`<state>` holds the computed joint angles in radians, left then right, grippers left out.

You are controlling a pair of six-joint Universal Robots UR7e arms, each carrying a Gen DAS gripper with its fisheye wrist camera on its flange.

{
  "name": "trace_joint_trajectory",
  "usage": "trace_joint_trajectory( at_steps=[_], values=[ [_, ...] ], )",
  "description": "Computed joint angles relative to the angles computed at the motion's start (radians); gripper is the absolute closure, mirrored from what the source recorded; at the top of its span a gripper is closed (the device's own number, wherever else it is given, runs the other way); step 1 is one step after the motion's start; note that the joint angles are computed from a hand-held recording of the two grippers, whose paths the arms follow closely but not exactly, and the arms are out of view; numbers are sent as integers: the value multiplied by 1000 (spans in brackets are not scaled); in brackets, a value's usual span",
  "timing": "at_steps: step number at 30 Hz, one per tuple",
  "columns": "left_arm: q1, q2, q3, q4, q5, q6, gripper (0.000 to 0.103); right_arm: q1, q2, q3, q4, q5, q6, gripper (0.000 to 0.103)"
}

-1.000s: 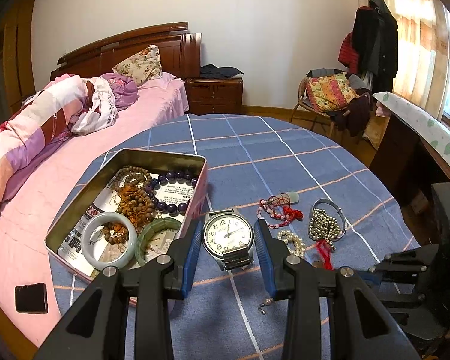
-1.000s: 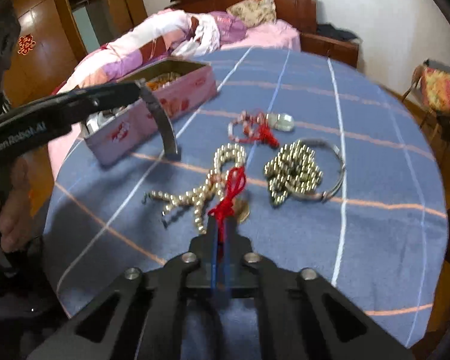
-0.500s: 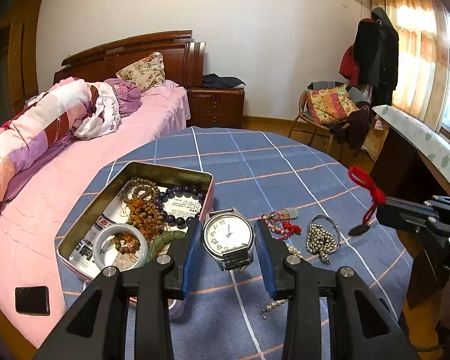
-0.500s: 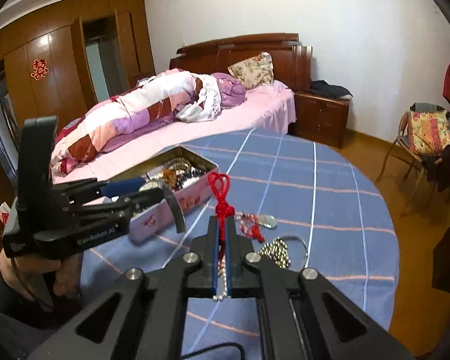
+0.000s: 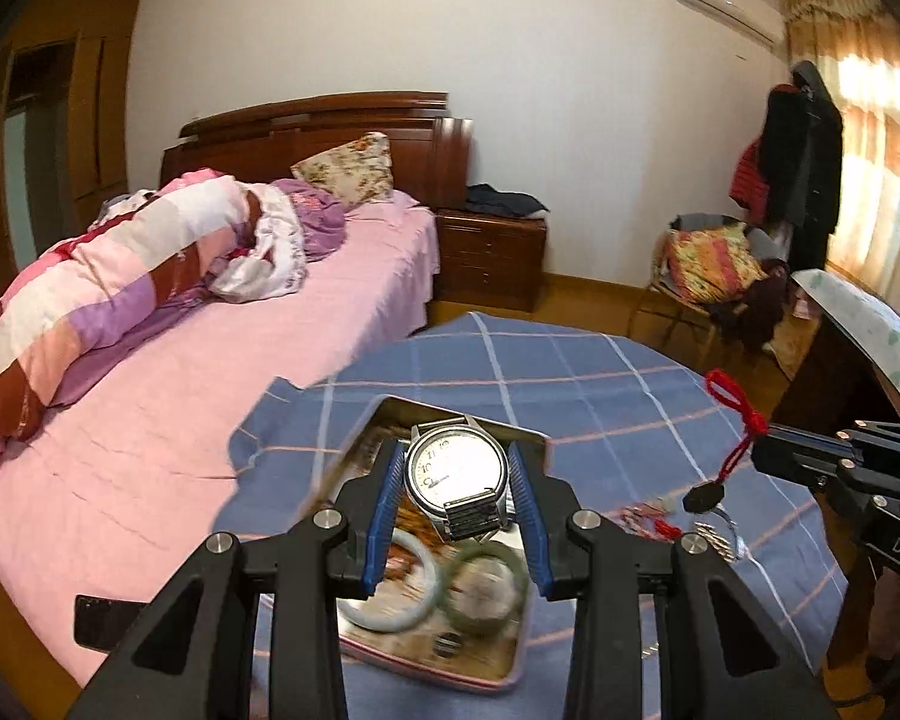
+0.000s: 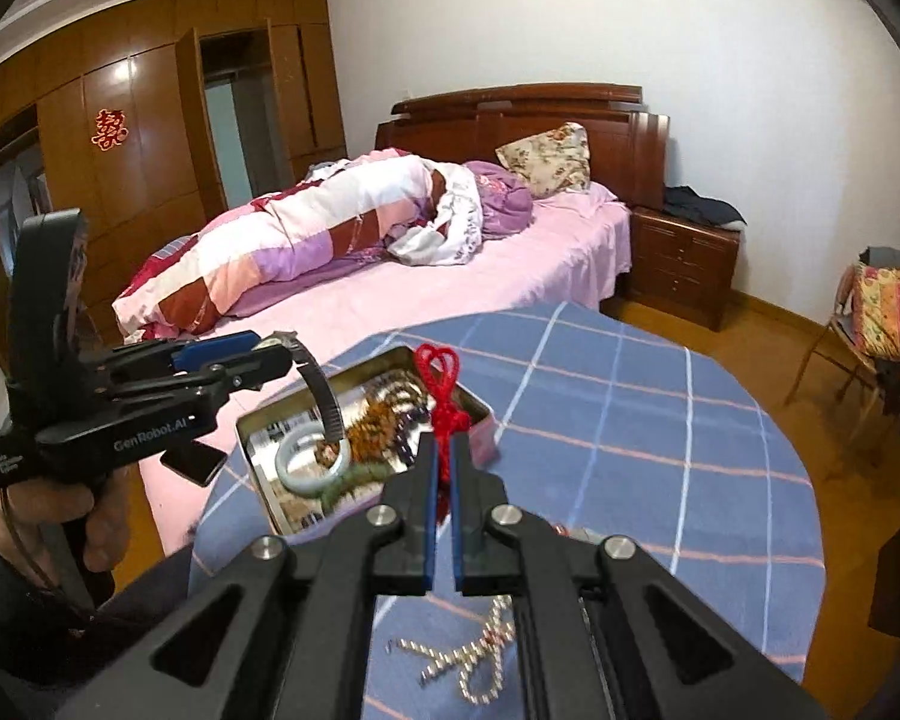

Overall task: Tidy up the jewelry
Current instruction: 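Carry the watch with the left tool while the right tool carries the pearl necklace over the tin, then open both tools to drop the watch and pearl necklace into the tin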

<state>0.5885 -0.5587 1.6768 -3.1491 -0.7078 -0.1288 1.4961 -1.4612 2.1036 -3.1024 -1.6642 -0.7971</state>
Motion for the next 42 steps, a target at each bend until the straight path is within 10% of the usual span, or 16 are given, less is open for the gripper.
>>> trace_joint_trajectory(
  at_steps=[35, 38, 42],
  values=[
    [127, 89, -167, 191, 34, -2, 66, 46, 314, -249, 100, -169, 57, 97],
    [134, 90, -170, 200, 21, -10, 66, 38, 329, -272, 140, -181, 76, 89],
    [134, 77, -144, 171, -2, -14, 63, 12, 311, -263, 160, -144, 111, 47]
  ],
)
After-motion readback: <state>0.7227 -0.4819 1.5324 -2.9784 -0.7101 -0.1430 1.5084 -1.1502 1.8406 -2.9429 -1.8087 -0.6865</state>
